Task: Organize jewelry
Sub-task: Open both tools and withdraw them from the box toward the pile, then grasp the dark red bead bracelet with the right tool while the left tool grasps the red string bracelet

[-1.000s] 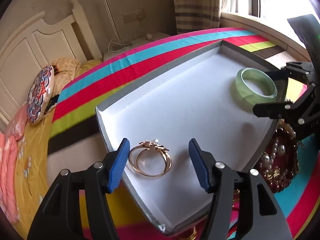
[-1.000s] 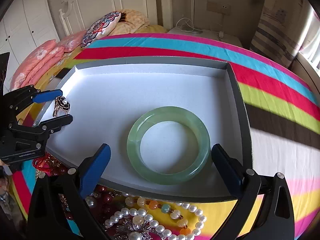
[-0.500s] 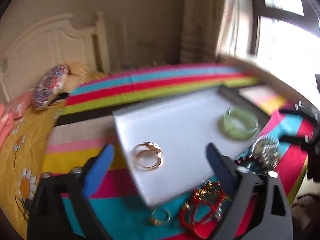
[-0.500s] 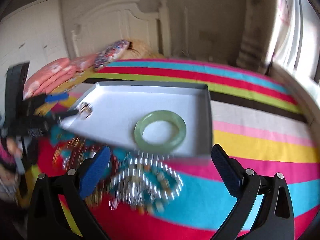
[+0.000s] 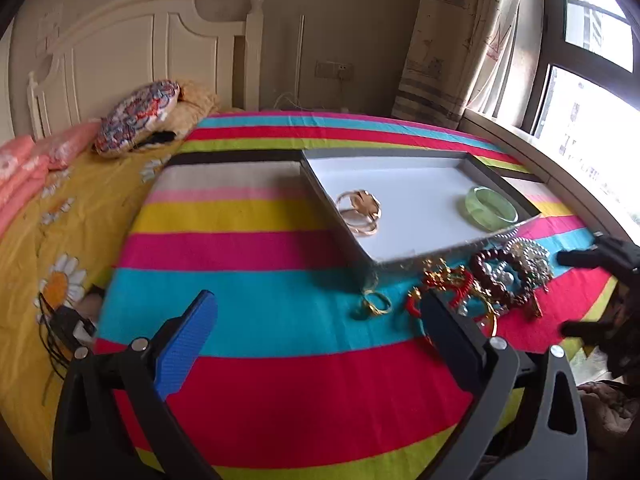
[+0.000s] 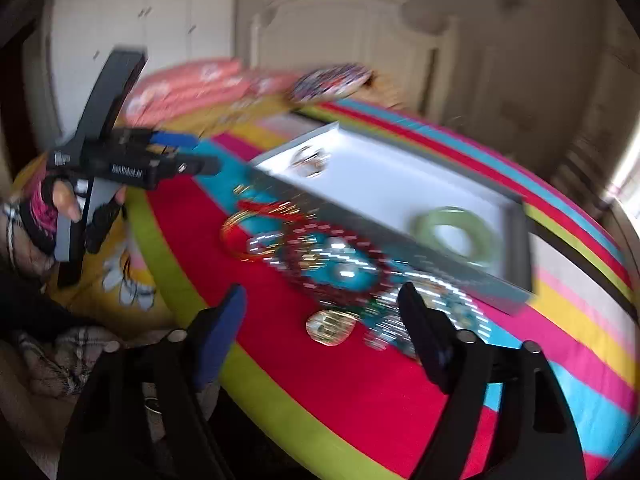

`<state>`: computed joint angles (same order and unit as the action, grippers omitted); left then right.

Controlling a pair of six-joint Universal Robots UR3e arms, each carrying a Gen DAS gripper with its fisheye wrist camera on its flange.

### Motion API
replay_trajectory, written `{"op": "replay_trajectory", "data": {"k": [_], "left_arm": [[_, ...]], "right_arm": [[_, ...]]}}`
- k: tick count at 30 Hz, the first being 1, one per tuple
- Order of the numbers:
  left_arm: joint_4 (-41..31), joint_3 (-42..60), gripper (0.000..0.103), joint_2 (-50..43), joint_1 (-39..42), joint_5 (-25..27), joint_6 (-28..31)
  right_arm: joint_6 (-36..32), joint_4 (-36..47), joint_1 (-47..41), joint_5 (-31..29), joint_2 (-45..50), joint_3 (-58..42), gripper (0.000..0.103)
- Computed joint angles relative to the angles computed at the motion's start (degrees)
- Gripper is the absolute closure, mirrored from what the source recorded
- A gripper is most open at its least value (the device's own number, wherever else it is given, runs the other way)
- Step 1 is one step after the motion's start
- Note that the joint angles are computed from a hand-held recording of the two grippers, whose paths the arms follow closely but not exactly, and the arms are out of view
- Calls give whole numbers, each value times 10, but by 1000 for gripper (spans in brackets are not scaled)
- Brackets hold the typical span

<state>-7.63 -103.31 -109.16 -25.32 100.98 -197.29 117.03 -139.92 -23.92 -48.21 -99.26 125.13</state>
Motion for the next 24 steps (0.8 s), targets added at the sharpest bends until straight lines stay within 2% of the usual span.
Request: {"op": "replay_trajectory", "data": {"k": [1,6,12,15,17,18,21,24], "left_arm": [[4,0,2,-4,-3,0,0],[34,-7,3,-15,-33,4,31],[81,-38,3,-9,-61,-55,77],[87,-32,3,-22,-72,-62,78],[88,-25,3,-31,-72,-61,73],[87,-21,4,-35,-72,-61,69],[83,-4,8,-42,-76,-52,66],[76,5,23,-43,-72,-65,71]], "right_arm": [[10,-17,22,-15,19,-11,45],[51,-56,92,-66,90,-63,56],[67,-78,110,-91,135,-90,70],[68,-104,112,-89,140,-79,74],[65,-129,106,-82,131,-59,81],[65,-136,97,-70,121,-48,89],[72,-129,70,-35,98,-34,88],[77,-92,35,10,83,-36,88]]}}
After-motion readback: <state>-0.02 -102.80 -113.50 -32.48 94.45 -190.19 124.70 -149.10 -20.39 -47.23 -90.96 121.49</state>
